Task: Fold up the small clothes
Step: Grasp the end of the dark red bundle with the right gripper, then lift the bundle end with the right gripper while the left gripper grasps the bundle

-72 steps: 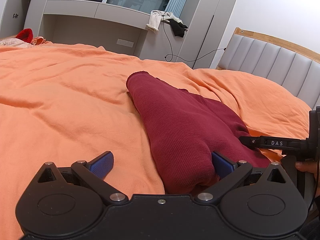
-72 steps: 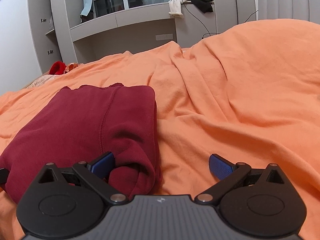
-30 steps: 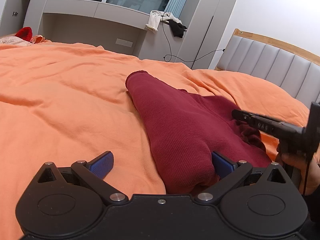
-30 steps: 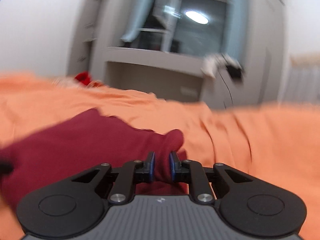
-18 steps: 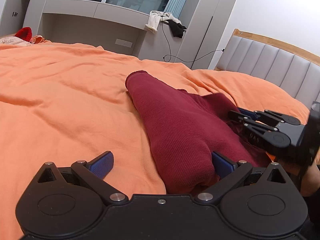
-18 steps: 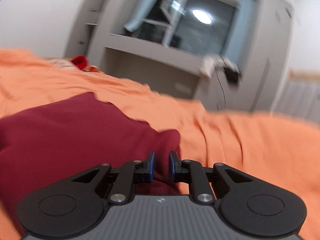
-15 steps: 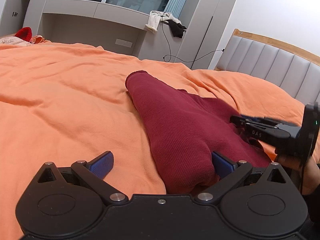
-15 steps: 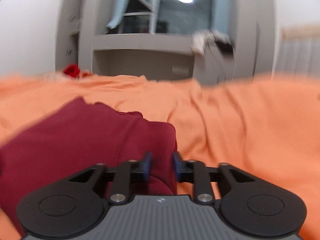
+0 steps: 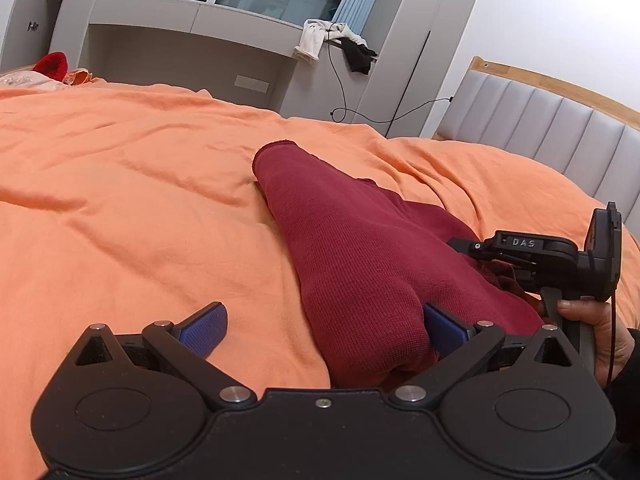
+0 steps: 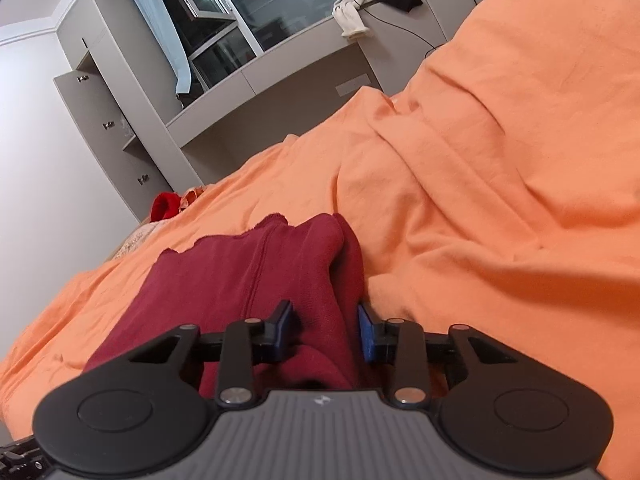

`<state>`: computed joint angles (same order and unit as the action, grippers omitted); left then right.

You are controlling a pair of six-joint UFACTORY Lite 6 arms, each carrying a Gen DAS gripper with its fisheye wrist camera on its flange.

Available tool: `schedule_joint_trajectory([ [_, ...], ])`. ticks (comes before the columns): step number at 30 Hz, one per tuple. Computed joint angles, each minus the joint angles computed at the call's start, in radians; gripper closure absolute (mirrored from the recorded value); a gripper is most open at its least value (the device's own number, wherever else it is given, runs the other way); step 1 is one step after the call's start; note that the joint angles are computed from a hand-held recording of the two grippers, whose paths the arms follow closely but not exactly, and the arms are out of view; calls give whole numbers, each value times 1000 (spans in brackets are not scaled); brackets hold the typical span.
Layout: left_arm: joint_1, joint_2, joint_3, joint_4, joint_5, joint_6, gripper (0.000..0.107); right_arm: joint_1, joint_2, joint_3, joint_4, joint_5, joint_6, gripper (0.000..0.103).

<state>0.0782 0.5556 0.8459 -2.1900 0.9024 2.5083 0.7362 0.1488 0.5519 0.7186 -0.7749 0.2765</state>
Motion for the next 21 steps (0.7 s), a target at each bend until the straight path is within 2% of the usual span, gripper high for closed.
schedule_joint_trajectory([
  [8, -6, -21, 15, 29, -45, -54, 4, -12, 27, -1, -47, -11, 92, 63],
  [14, -27, -56, 38, 64, -118, -105, 4, -26, 30, 0, -70, -4, 112, 62],
  [17, -20, -64, 94, 184, -162, -233, 4, -22, 32, 2, -65, -1, 114, 62],
  [21, -8, -53, 205, 328, -162, -409, 4, -30, 40, 3, -83, -6, 134, 62],
])
